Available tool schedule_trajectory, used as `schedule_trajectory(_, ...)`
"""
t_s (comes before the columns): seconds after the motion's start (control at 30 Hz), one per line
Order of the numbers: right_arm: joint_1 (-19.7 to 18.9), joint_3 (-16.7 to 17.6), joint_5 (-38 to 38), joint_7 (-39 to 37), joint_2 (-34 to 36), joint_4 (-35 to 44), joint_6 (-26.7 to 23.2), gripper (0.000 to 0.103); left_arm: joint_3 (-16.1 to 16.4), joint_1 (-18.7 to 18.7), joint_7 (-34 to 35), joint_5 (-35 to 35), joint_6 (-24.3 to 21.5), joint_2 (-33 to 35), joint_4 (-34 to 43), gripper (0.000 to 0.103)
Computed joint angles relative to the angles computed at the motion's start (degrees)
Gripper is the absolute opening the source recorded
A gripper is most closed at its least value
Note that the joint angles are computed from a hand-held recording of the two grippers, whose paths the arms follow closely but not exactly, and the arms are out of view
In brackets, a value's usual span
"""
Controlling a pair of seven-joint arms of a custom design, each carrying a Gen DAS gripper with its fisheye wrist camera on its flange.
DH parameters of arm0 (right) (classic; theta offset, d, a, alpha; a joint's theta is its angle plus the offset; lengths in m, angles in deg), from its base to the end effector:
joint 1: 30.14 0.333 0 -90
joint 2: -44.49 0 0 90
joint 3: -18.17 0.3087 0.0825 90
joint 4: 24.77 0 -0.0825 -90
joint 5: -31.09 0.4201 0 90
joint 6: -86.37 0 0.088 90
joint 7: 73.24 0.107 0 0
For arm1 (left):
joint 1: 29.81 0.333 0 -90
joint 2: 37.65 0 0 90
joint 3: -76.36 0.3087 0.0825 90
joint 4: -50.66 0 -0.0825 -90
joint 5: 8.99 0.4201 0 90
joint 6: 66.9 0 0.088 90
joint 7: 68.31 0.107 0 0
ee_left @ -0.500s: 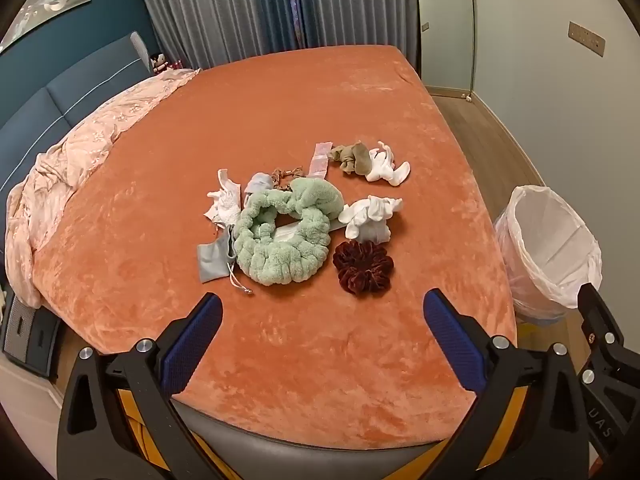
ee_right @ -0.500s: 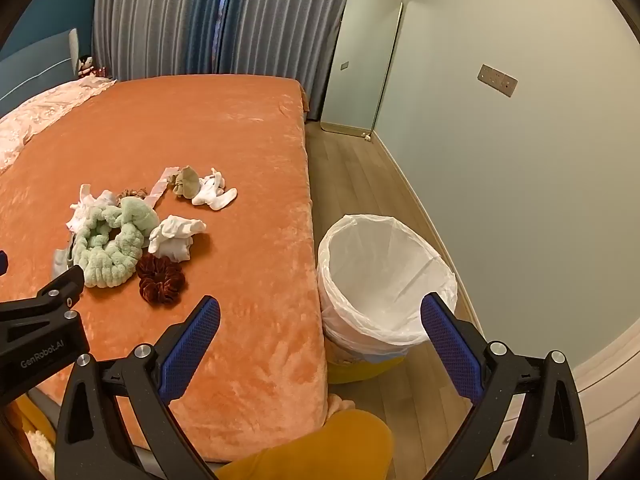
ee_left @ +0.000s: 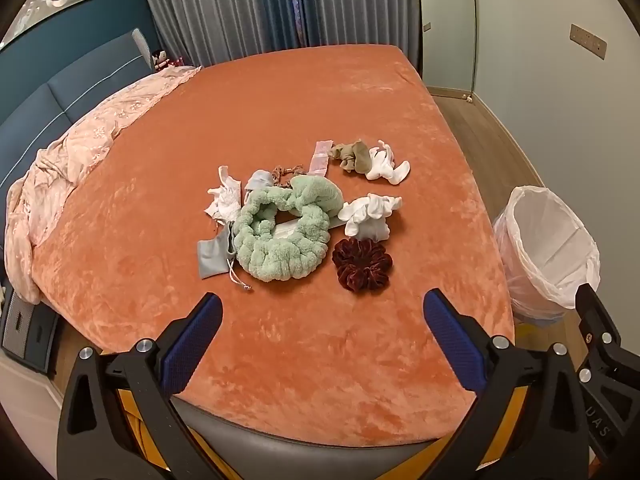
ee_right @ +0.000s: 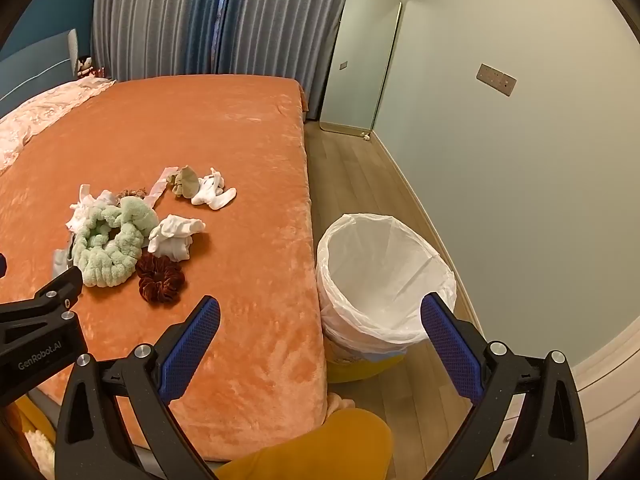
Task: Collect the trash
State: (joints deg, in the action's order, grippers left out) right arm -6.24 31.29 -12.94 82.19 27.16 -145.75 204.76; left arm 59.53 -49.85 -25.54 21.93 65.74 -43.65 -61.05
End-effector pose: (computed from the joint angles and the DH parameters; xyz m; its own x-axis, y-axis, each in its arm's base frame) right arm 0.4403 0.2994 0.5645 -0.2802 -0.9359 0.2135 -0.7164 0.0559 -0.6954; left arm 0.4865 -0.3600 0.5589 -0.0673 -0.9928 -0.0992 -0.7792 0.1144 -0.6163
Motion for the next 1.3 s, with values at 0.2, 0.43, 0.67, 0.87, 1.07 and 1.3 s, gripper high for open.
schedule_trajectory(0.2,0.12,-0.01,0.47,-0.97,-0.51,0.25,-0.61,0.096,-0.14,-0.02,-0.61,0.17,-0.73,-0.1,-0.27,0.096)
schedule_trajectory(0.43,0.03,0.07,0.2,0.23,-0.52,-0.1,0.0,0.096,-0.19,-0.01,-0.82,1.3,-1.16,0.2,-0.04,0.096)
schedule_trajectory(0.67,-0.02,0.05,0.09,0.07,-0.78,-0.26,0.17,0.096,-0.15,-0.03,-1.08,0.93,-1.78,0.07,0.18,0.096)
schedule_trajectory(0.87,0.01,0.16,0.3,0.1,-0.71,0.06,-0.35,0.096,-0.17,-0.08,-1.18,0.77,-2.09,-0.04,0.23,0.096)
schedule_trajectory(1.07,-0.02,0.07,0.4,0.07,-0.89,-0.09,-0.18,0.096,-0.28,-0.23,-0.73,0.59,-2.56,-0.13,0.16,0.096)
schedule_trajectory(1.3,-0.02,0.15,0.14,-0.21,-0.79,0.05,-0.44,0.096,-0.31,-0.36,-0.85,0.66,-2.79,0.12,0.46,0.096)
